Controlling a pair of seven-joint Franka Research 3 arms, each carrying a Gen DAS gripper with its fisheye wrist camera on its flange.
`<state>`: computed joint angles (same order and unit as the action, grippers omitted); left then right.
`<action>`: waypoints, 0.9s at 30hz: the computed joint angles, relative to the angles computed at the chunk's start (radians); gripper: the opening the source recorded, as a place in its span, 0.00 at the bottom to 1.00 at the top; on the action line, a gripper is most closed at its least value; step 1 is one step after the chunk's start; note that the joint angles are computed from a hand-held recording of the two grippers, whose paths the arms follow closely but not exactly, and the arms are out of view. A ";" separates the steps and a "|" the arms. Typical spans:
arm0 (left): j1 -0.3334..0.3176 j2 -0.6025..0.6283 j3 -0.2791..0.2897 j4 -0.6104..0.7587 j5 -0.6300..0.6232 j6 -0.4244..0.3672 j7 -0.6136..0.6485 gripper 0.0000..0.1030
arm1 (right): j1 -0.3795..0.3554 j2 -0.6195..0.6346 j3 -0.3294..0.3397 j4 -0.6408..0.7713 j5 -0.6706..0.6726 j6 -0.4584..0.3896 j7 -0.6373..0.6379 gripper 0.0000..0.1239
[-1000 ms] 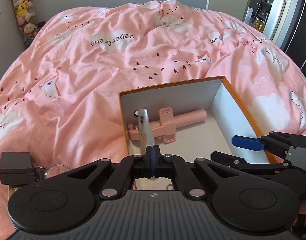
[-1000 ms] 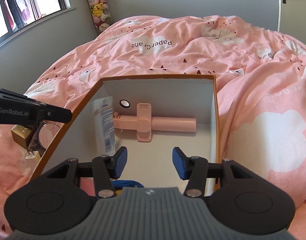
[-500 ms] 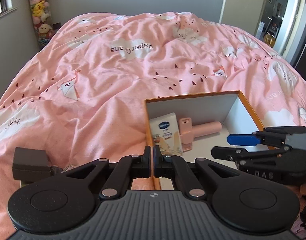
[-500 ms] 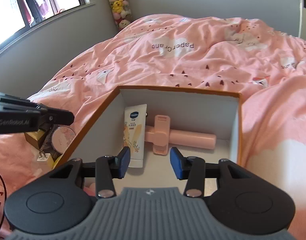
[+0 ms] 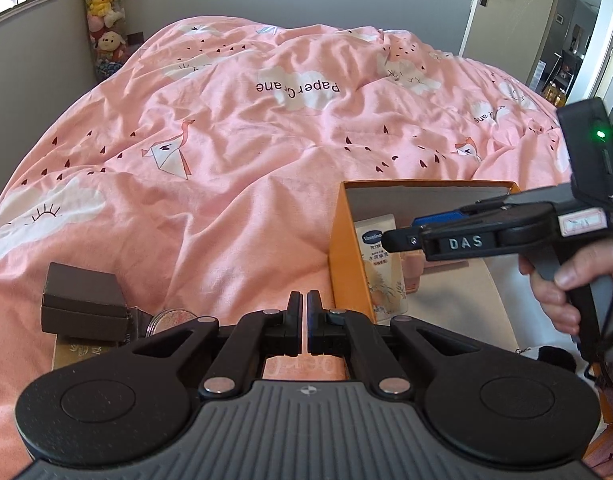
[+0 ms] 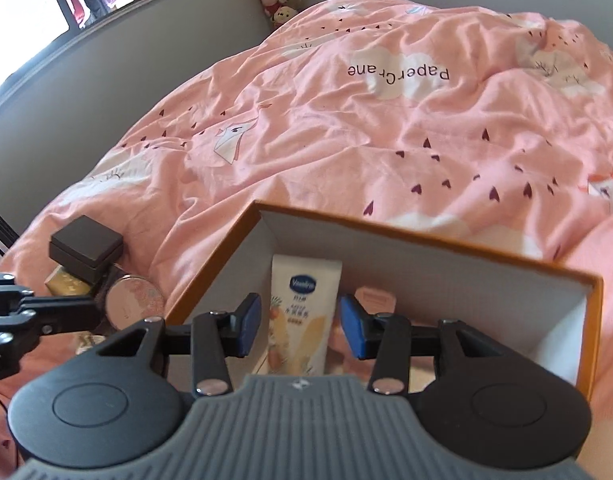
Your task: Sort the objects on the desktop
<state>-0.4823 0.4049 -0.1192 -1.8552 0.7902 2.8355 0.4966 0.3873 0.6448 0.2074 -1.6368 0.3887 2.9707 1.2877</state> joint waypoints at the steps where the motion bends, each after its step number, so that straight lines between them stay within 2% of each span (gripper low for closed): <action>1: -0.001 0.000 0.004 -0.003 0.006 0.004 -0.005 0.00 | 0.009 0.015 -0.014 0.026 -0.013 -0.019 0.004 0.38; 7: 0.006 0.005 0.009 -0.011 0.009 0.029 -0.012 0.01 | 0.023 0.083 -0.045 0.142 -0.055 -0.106 0.010 0.38; 10: 0.007 0.010 0.010 -0.009 0.002 0.025 -0.009 0.01 | -0.017 0.118 0.000 0.194 -0.031 -0.152 -0.031 0.38; 12: 0.006 0.010 0.013 -0.010 0.001 0.024 -0.010 0.02 | -0.020 0.137 0.002 0.226 -0.020 -0.191 -0.040 0.37; 15: 0.004 0.004 0.018 -0.016 0.004 0.026 -0.023 0.02 | -0.008 0.142 -0.015 0.235 -0.020 -0.207 -0.042 0.24; 17: 0.002 0.000 0.019 -0.020 0.008 0.025 -0.032 0.02 | -0.029 0.123 0.008 0.209 0.006 -0.197 -0.067 0.15; 19: 0.000 -0.002 0.018 -0.020 0.014 0.025 -0.036 0.02 | -0.081 0.091 0.072 0.164 0.069 -0.189 -0.134 0.07; 22: -0.007 -0.007 0.019 -0.021 0.028 0.021 -0.046 0.02 | -0.071 0.024 0.061 0.080 0.091 -0.168 -0.166 0.07; 24: -0.019 -0.013 0.025 -0.025 0.052 0.015 -0.069 0.02 | -0.081 -0.033 0.076 0.002 0.121 -0.147 -0.205 0.07; 27: -0.017 -0.025 0.021 -0.041 0.068 0.027 -0.098 0.02 | -0.052 -0.116 0.052 -0.114 0.132 -0.110 -0.201 0.06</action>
<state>-0.4995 0.3798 -0.0984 -1.8958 0.8583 2.8630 0.3991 0.3352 0.5285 0.2594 -1.7509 0.5203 2.8606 1.0864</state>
